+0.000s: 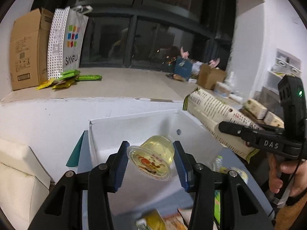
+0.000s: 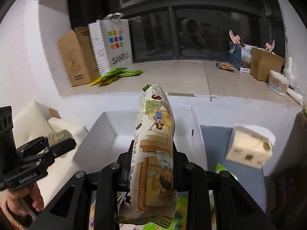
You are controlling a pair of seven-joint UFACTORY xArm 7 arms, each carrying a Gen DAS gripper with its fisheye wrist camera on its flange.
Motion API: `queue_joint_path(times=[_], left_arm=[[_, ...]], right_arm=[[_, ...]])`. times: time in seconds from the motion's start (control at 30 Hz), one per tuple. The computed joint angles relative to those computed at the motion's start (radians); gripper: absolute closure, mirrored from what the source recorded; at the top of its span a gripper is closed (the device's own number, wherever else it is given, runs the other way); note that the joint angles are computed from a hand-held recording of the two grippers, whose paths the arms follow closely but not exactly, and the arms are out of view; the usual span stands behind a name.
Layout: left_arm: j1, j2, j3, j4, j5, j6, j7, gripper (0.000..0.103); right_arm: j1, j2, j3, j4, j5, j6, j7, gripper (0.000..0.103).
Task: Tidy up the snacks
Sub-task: 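Carry the jelly cup into the box while the right gripper grasps a white bag, then release the white printed bag into the white box with the right gripper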
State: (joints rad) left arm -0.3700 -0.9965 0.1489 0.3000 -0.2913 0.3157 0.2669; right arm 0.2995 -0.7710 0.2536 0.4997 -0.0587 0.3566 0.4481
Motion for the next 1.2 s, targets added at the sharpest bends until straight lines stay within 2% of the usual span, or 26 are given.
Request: queue_joint_path(times=[0.1,0.23,0.33,0.37,0.4,0.43,0.47,0.5,0.53,0.6,0.73,0.83,0.9,1.0,1.13,1.2], left_arm=[[-0.006,0.186,-0.013,0.072,0.013,-0.07,-0.003,0.053],[0.016,0.328,-0.041,0.124,0.032,-0.115,-0.017,0.053],[0.005,0.389,-0.039,0.157,0.04,-0.107,-0.006,0.049],[0.027,0.407,-0.061,0.168,0.052,-0.098,-0.017,0.031],[0.077,0.422,-0.109,0.171,0.078,-0.101,-0.05,0.017],[0.112,0.42,-0.141,0.162,0.096,-0.116,-0.08,0.001],[0.117,0.413,-0.146,0.15,0.101,-0.137,-0.093,0.0],[0.114,0.406,-0.142,0.146,0.104,-0.135,-0.102,0.0],[0.11,0.398,-0.134,0.145,0.102,-0.126,-0.111,0.0],[0.095,0.378,-0.113,0.137,0.098,-0.117,-0.115,0.0],[0.095,0.309,-0.101,0.1,0.104,-0.105,-0.119,0.0],[0.093,0.235,-0.088,0.056,0.109,-0.113,-0.117,0.0],[0.067,0.166,-0.058,0.027,0.101,-0.093,-0.1,0.0],[0.054,0.045,-0.051,-0.028,0.098,-0.076,-0.087,0.0],[0.078,-0.122,-0.092,-0.062,0.115,0.075,-0.102,0.0],[0.079,-0.245,-0.117,-0.091,0.118,0.169,-0.12,0.0]], right_arm=[[-0.042,0.108,-0.001,0.076,-0.019,0.016,-0.007,0.071],[-0.079,0.219,-0.004,0.137,-0.06,-0.003,-0.028,0.071],[-0.048,0.274,-0.055,0.165,-0.033,-0.013,-0.073,0.066],[-0.03,0.284,-0.076,0.168,-0.013,-0.024,-0.095,0.059],[-0.024,0.293,-0.086,0.172,-0.001,-0.026,-0.107,0.023],[-0.045,0.289,-0.072,0.168,-0.007,-0.035,-0.09,0.005],[-0.078,0.275,-0.044,0.154,-0.03,-0.057,-0.061,0.0],[-0.111,0.254,-0.018,0.139,-0.057,-0.073,-0.035,0.0],[-0.11,0.236,-0.023,0.124,-0.059,-0.09,-0.033,0.0],[-0.071,0.203,-0.062,0.099,-0.033,-0.097,-0.061,0.0],[-0.042,0.116,-0.096,0.052,0.007,-0.095,-0.086,0.0],[-0.021,0.048,-0.115,0.018,0.038,-0.078,-0.107,0.0],[-0.01,-0.015,-0.121,-0.011,0.051,-0.063,-0.121,0.0],[0.014,-0.118,-0.129,-0.062,0.072,-0.042,-0.141,0.0],[0.071,-0.325,-0.148,-0.164,0.097,-0.007,-0.18,0.0],[0.098,-0.449,-0.144,-0.211,0.113,0.045,-0.186,0.0]])
